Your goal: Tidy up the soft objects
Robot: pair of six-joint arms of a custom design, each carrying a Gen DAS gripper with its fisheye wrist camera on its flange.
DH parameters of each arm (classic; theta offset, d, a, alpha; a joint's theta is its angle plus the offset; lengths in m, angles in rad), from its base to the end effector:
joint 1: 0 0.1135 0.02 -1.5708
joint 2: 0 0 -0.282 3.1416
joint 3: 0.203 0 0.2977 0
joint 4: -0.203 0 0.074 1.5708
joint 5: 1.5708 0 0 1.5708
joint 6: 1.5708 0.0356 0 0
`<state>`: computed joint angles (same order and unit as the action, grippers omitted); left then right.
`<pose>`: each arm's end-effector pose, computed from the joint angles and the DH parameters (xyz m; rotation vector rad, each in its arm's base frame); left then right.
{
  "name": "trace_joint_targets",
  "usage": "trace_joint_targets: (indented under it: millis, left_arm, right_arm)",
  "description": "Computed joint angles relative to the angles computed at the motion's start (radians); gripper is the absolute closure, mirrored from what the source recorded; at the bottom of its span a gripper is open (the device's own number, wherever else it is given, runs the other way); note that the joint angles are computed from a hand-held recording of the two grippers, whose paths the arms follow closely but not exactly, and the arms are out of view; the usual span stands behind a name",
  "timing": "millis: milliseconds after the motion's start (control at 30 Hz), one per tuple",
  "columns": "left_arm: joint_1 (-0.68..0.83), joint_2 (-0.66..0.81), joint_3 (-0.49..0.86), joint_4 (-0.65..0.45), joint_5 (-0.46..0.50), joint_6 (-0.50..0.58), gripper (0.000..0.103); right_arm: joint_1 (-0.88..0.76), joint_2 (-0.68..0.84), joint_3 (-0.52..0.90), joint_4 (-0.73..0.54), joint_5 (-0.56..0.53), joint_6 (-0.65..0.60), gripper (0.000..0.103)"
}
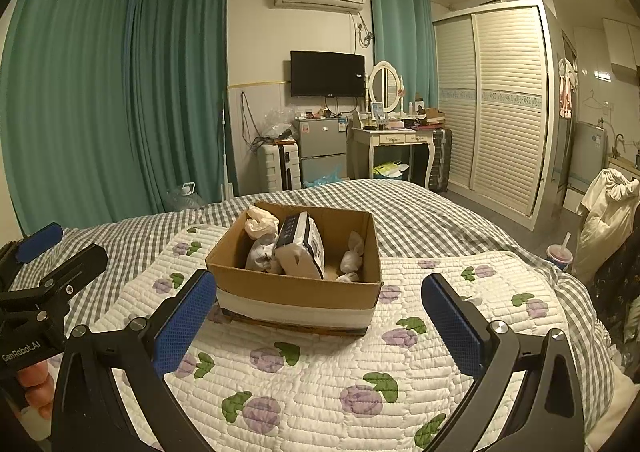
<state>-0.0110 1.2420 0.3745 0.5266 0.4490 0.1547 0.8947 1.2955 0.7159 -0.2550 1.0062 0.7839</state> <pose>0.2631 -0.0183 0.1613 0.4544 1.8346 -0.3304 0.2003 0.2017 0.2064 0.3035 1.9584 -0.1563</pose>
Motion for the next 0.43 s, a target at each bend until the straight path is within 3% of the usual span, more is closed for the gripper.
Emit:
trace_joint_targets:
  millis: [433]
  left_arm:
    - [-0.006, -0.004, -0.007, 0.002, -0.001, 0.005, 0.005]
  right_arm:
    - [-0.002, 0.017, 0.007, 0.004, -0.004, 0.005, 0.0]
